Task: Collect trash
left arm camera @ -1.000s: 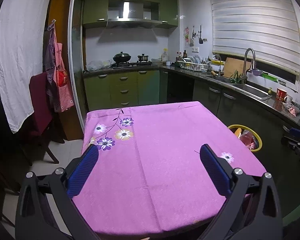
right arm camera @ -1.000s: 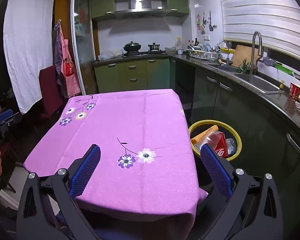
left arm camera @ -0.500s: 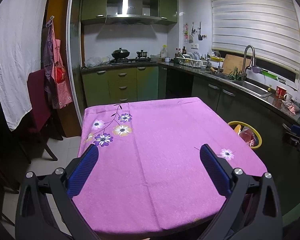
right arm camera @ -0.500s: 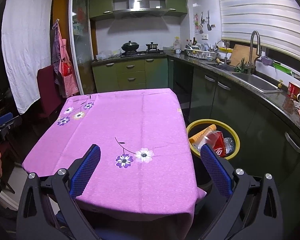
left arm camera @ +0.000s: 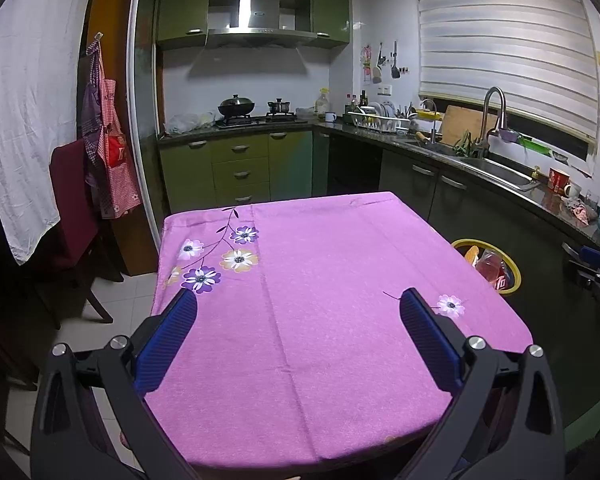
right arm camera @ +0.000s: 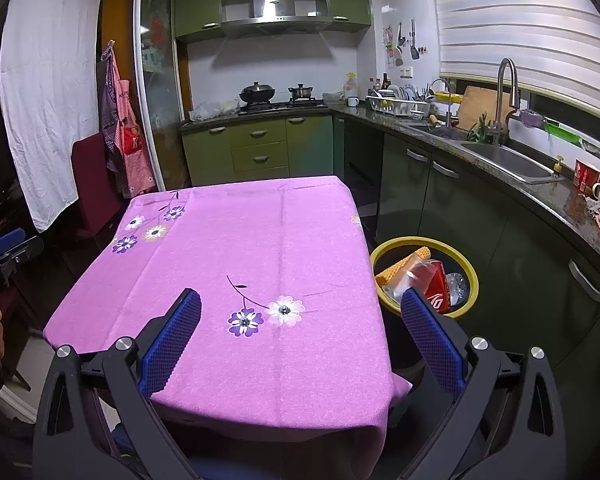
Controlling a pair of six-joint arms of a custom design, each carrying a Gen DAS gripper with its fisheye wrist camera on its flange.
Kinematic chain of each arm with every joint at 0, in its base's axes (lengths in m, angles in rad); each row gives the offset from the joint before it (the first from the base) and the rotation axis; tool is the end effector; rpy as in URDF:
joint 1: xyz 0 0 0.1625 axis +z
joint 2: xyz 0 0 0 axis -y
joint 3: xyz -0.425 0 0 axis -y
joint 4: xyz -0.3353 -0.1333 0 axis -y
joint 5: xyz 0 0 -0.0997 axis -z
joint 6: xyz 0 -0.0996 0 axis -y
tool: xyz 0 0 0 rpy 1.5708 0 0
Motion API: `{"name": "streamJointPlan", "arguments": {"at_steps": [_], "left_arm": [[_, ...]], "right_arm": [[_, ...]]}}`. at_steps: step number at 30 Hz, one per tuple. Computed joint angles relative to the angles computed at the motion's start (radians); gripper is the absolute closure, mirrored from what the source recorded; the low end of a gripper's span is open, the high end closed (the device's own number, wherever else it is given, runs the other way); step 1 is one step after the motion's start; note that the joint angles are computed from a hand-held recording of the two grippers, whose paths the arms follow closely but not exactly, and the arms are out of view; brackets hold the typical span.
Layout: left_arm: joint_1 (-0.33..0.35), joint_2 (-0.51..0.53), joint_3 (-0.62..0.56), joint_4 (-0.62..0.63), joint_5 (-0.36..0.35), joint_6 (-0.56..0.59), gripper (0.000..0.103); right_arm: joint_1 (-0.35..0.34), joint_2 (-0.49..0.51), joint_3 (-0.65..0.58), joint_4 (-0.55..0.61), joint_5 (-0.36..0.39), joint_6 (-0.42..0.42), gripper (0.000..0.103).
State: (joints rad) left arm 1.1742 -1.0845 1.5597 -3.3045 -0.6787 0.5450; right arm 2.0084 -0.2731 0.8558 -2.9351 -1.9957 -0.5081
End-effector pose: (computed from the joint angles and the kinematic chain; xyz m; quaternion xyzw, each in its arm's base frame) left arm -0.0322 -0.6228 0.4605 0.1046 0.7652 -0.5036 0.3872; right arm 0.4327 -0.7072 0.0984 0.3401 -0.8412 0.3653 0.2080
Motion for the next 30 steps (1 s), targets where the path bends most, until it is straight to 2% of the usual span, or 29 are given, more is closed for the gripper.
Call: {"name": "streamJointPlan", "arguments": {"at_steps": [30], "left_arm": [[0.002,0.0,0.001,0.043,-0.016,-0.018,0.006]], "right_arm": [[0.003,0.005,0.002,-0.005,-0.012,0.007,0.004]]}}
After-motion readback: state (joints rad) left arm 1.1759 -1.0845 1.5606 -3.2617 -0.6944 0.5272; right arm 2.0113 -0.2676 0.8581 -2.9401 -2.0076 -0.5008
